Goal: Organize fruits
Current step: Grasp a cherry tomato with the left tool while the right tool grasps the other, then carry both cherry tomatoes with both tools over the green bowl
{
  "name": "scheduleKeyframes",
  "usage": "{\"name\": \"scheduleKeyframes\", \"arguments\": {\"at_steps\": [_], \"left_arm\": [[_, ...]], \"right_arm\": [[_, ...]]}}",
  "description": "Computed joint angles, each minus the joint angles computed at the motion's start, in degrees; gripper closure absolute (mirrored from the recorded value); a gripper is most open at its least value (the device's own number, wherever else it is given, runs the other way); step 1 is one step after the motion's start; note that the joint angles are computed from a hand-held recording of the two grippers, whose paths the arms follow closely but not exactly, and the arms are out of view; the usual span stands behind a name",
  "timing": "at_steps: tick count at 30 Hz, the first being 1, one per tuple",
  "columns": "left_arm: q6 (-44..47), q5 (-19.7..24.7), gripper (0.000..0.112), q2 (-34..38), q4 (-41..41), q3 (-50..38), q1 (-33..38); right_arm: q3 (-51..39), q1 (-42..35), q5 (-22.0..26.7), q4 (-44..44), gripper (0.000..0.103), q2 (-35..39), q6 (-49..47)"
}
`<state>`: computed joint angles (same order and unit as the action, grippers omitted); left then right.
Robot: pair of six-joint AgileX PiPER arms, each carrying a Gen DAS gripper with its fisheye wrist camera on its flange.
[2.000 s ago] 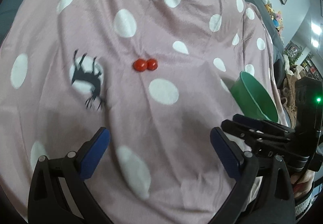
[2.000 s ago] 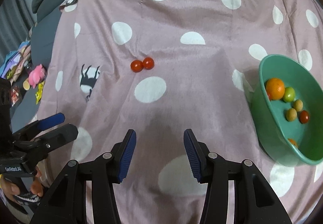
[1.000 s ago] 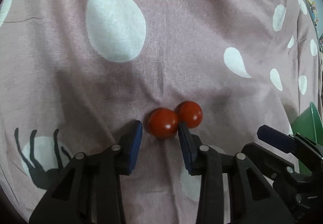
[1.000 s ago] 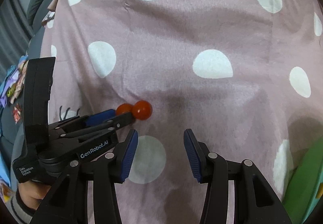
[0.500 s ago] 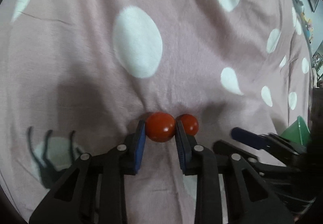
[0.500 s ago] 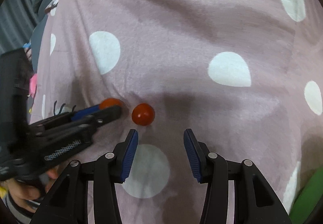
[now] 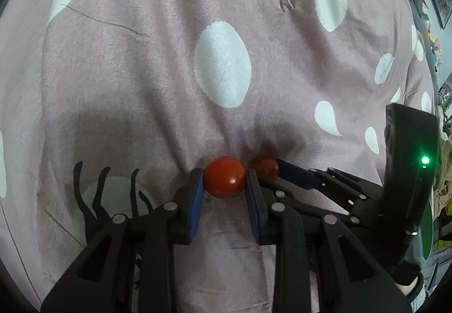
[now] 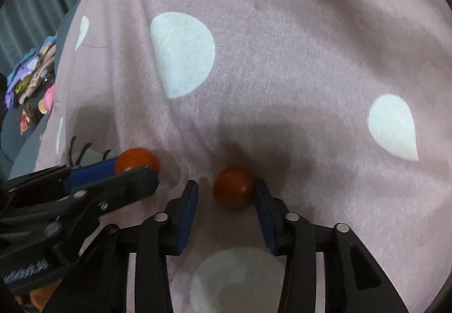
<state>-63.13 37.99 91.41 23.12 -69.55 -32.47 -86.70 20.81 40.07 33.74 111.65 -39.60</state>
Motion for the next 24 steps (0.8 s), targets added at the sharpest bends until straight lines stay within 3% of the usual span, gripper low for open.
{"name": "scheduleKeyframes", "arguments": {"at_steps": [1,6,24], "left_arm": [[-0.17,0.06,0.084,0.20,0.10,-0.16,-0.12],[-0.78,1.04,0.084,0.07,0.36,-0.44,-0.91],[-9.46,13.58,0.084,-1.99,8.37,-4.65,-15.54]], "right_arm": [[0.32,0.44,-1.36,-1.21,0.073,-0.13,0.86],[1.65,0.18,-2.51,-2.70,0.074,-1.34,2.99],[18.63,-14.20,6.88,11.15,0.074,-22.85,-9.61]]}}
